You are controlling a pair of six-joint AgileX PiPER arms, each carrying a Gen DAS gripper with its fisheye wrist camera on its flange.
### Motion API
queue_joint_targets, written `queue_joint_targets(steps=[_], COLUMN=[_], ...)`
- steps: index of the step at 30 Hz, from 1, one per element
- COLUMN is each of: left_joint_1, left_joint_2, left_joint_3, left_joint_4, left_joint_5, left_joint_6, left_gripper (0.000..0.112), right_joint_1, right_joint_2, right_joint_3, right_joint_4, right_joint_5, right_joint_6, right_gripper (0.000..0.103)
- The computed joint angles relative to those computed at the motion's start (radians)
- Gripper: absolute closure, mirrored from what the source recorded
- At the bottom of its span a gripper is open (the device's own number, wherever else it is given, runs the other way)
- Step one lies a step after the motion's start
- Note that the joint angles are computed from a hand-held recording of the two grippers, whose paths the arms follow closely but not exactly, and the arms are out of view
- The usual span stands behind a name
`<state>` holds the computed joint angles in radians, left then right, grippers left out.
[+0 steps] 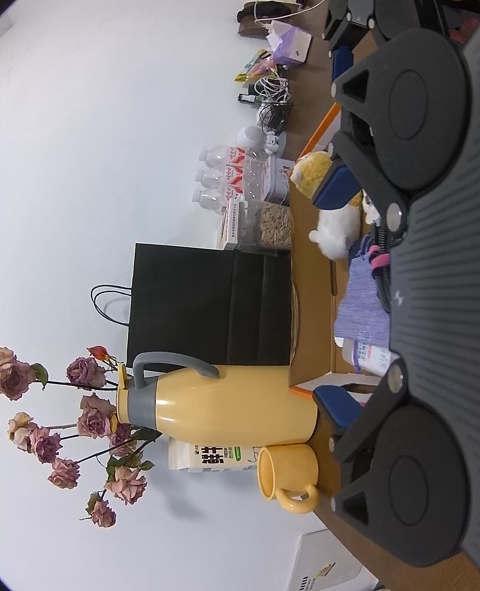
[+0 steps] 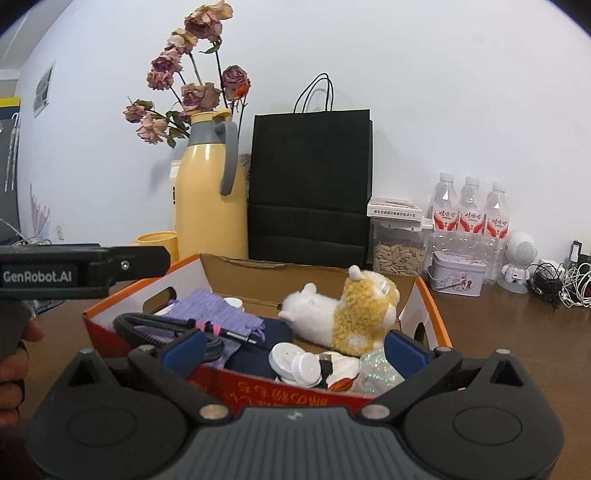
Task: Organize objects
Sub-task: 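Open both grippers to drop the cable and orange item into the box, then grasp the large white bottle cap on the table with the right gripper, then hold the cap in the right gripper while the left grasps another white cap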
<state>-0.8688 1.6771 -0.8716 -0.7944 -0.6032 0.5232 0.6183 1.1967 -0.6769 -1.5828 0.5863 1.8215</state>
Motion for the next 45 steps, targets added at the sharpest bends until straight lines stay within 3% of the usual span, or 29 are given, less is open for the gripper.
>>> queue_joint_targets(steps=[4,11,19,27,33,35,39,40,41,45], left_joint_1=[-0.027,-0.060,-0.069,-0.077,-0.077,-0.072,-0.070,-0.065,-0.058,-0.047], left_joint_2=[-0.031,-0.121,-0.260,-0.395,-0.448,-0.459,-0.465,-0.466,-0.465,-0.450], left_joint_3=[0.053,0.143,0.247,0.356,0.407,0.419,0.430,0.432,0.432,0.427], left_joint_4=[-0.038,-0.146,-0.373,-0.519,-0.572,-0.578,-0.586,-0.581,-0.576,-0.558], left_joint_5=[-0.028,-0.037,-0.018,-0.009,0.002,0.010,0.017,0.023,0.029,0.043], left_joint_6=[0.026,0.091,0.262,0.393,0.423,0.427,0.428,0.424,0.419,0.397], left_gripper=[0.009,0.009,0.009,0.009,0.009,0.009,0.009,0.009,0.009,0.009], right_joint_1=[0.036,0.153,0.321,0.414,0.389,0.370,0.331,0.333,0.335,0.371], right_joint_2=[-0.021,-0.049,-0.076,0.003,0.109,0.139,0.184,0.187,0.182,0.174], right_joint_3=[0.013,0.030,0.041,-0.013,-0.100,-0.128,-0.168,-0.170,-0.164,-0.134], right_joint_4=[0.042,0.154,0.283,0.431,0.509,0.534,0.560,0.554,0.547,0.467], right_joint_5=[0.022,0.133,0.261,0.252,0.187,0.162,0.118,0.119,0.112,0.133], right_joint_6=[-0.027,-0.088,-0.118,-0.204,-0.296,-0.328,-0.355,-0.346,-0.336,-0.249], right_gripper=[0.000,0.000,0.000,0.002,0.016,0.030,0.046,0.060,0.064,0.064])
